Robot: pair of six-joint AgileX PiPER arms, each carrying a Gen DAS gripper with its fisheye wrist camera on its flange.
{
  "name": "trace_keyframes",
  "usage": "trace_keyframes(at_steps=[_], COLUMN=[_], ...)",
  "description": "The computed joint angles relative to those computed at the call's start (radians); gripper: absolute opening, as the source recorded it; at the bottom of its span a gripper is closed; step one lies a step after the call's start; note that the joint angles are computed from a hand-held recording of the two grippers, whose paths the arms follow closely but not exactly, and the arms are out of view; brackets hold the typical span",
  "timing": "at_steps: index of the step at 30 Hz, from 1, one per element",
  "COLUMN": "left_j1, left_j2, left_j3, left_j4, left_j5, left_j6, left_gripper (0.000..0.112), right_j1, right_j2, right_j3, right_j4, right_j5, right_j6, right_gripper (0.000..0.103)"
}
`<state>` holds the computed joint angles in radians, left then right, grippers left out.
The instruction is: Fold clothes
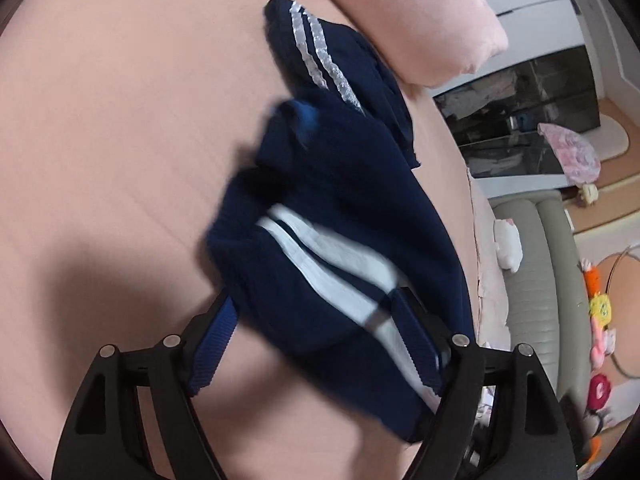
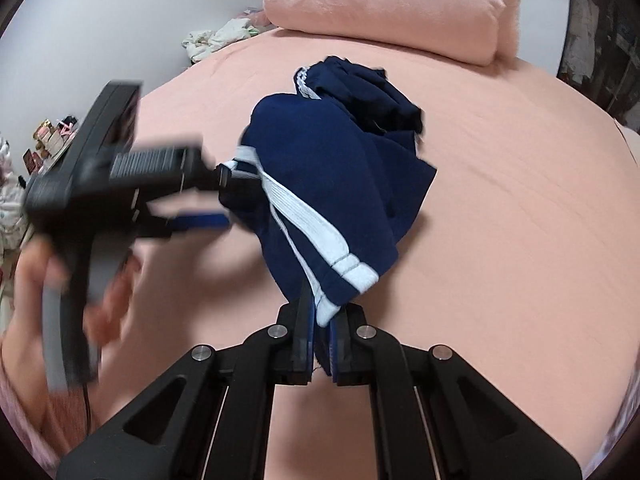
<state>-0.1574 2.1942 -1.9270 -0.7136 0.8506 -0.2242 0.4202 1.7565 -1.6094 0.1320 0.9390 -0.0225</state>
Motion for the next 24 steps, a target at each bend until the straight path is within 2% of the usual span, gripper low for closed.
trace_keyframes(at_steps=[4,7,8,10,11,13,14,16,17,19,24], left_j1=[-0.048,-0.112,-0.135,-0.185,-0.192,-0.181,-0.162,-0.139,-0.131,-0.142,-0.169], left_j2=[0.007,0.038,0.059,0.082,0.079,0.021,0.006,0.010,0.014,0.032,0.041], left_j3=[-0.027,-0.115,-0.161,-0.218,-0.209,-0.101,-0.065,-0.072,-0.082,-0.139,-0.234], left_j4=[0.114,0.248,0.300,0.445,0.463,0.389,0.335,0.284,0.256,0.318,0.538], left_j5=[0.006,0.028,0.044,0.068,0.066,-0.020,-0.033,-0.008,-0.007,0.035,0.093], left_j6=[-0.068,-0.094,-0.101,-0.183,-0.193,-0.238,-0.234,-0.225,-0.206,-0.264,-0.392], left_gripper=[0.081,0.081,0.076,0.029,0.026,0.026,0.029,0.049,0.052,0.060,0.072], right_j1=[-0.064,-0.127,-0.151,-0.209,-0.241,-0.275,-0.273,-0.247,-0.237,-0.207,-0.096], right_j2=[-0.221,-0.349,-0.392,-0.469,-0.494,-0.515,-0.510,-0.480,-0.466,-0.400,-0.124], right_j3=[0.263,0.389,0.425,0.482,0.499,0.508,0.500,0.464,0.450,0.400,0.188], right_j4=[-0.006,-0.017,-0.016,0.023,0.062,0.115,0.122,0.120,0.124,0.132,0.007], right_j5=[0.008,0.041,0.064,0.102,0.114,0.124,0.115,0.090,0.080,0.046,-0.020], right_j6=[0.016,0.031,0.034,0.011,-0.009,-0.027,-0.022,0.002,0.002,0.015,0.180], right_gripper=[0.002,0.002,0.002,0.003,0.003,0.007,0.010,0.024,0.027,0.039,0.047])
